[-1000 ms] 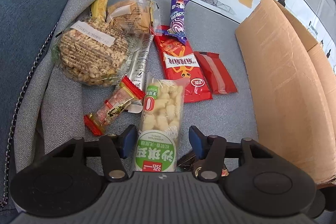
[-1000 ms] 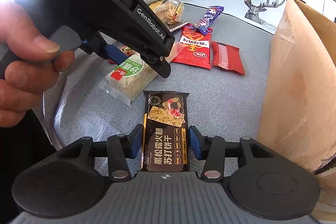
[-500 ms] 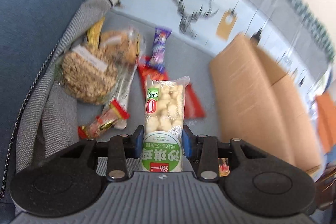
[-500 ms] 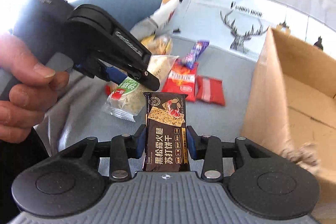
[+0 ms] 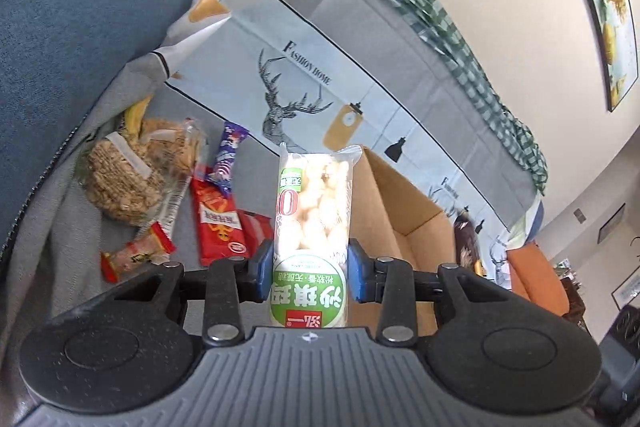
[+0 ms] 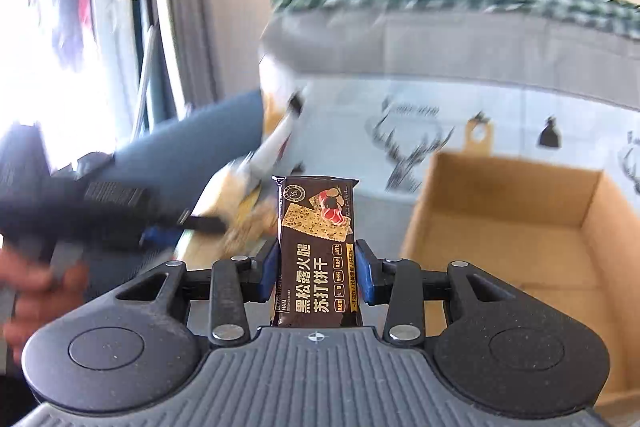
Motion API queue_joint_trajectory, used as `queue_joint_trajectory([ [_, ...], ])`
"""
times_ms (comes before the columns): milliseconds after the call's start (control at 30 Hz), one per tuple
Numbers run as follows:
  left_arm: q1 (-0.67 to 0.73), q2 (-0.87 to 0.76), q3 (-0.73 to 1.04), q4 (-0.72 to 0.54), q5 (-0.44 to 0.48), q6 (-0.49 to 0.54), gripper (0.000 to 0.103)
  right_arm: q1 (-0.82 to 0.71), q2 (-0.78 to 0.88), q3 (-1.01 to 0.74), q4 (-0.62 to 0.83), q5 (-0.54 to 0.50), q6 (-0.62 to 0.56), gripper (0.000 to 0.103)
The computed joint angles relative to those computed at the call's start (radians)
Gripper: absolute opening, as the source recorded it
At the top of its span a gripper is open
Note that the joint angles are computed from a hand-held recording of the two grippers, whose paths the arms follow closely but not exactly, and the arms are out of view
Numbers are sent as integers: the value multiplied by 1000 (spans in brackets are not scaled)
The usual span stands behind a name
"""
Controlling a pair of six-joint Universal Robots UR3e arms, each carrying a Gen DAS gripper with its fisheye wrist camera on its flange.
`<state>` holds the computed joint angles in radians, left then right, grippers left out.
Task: Organize snacks
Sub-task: 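Carry both snacks over the cardboard box and open both tools to drop them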
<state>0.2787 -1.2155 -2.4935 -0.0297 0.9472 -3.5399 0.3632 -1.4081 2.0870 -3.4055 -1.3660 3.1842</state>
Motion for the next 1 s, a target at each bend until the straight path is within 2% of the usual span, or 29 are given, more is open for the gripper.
queue_joint_trajectory([
  [133, -50, -13, 8, 21, 21, -16, 41, -143, -47, 70, -44, 86, -28, 41],
  [267, -111, -59, 27, 56, 72, -25, 41, -242, -52, 177, -132, 119, 22, 41],
  [367, -144, -85, 33, 79, 102, -24, 41, -294, -52, 213, -193, 165, 15, 41],
  [567, -229, -143, 75, 99, 196, -2, 41, -357, -43, 258, -217, 224, -11, 41],
  [800, -333, -194, 140, 81, 286, 4, 41, -400, -45, 271, -252, 271, 41, 41],
  [1000, -447, -260, 252, 35, 402, -40, 41, -423, -36, 276, -301, 274, 58, 41],
])
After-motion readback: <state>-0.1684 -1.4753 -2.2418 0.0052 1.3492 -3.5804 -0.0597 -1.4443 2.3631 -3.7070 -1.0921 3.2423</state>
